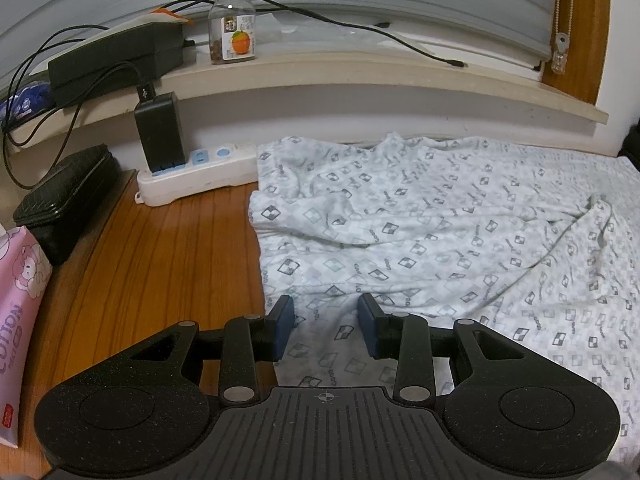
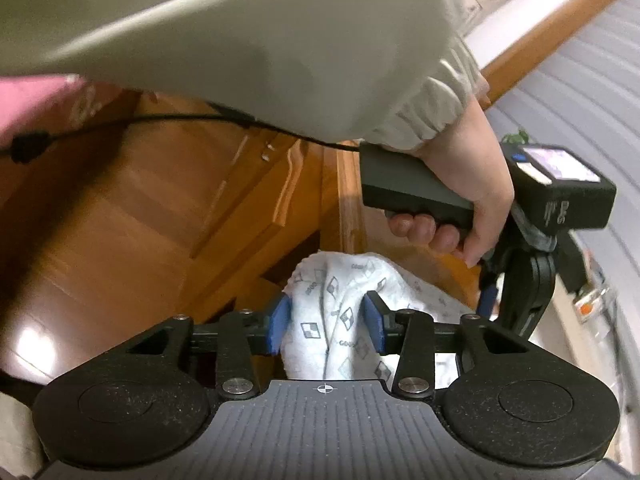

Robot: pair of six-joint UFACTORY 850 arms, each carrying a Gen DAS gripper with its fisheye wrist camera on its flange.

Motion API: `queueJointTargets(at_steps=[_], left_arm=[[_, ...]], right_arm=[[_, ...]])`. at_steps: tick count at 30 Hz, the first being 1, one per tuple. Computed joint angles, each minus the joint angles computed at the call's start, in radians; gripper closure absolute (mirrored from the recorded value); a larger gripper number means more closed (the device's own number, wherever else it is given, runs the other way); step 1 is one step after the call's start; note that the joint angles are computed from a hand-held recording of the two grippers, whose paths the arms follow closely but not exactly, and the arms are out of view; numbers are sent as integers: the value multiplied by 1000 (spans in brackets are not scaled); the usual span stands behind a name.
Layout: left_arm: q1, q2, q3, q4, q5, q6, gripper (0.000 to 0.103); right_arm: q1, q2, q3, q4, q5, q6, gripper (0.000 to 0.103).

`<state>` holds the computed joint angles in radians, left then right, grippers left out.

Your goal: Fold clothes

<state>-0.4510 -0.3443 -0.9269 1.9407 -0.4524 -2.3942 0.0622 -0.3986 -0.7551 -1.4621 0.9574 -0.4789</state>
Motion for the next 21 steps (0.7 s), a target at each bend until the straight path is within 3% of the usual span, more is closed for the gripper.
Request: queueJointTargets(at_steps=[4,9,15,21], left_arm=[[0,2,3,1,2,-4,63],[-15,41,17,-146,8,115,63],[-36,159,139,62,-35,-197,63],[-46,138,135,38,20,-157,63]], right_arm=[[-12,-10,-20,-8,22,18,97],[-44,4,-93,-191,53,341,99],[-105,38,-203,-540,227,842,99],[-127,26,-301,-659,378,1065,99]])
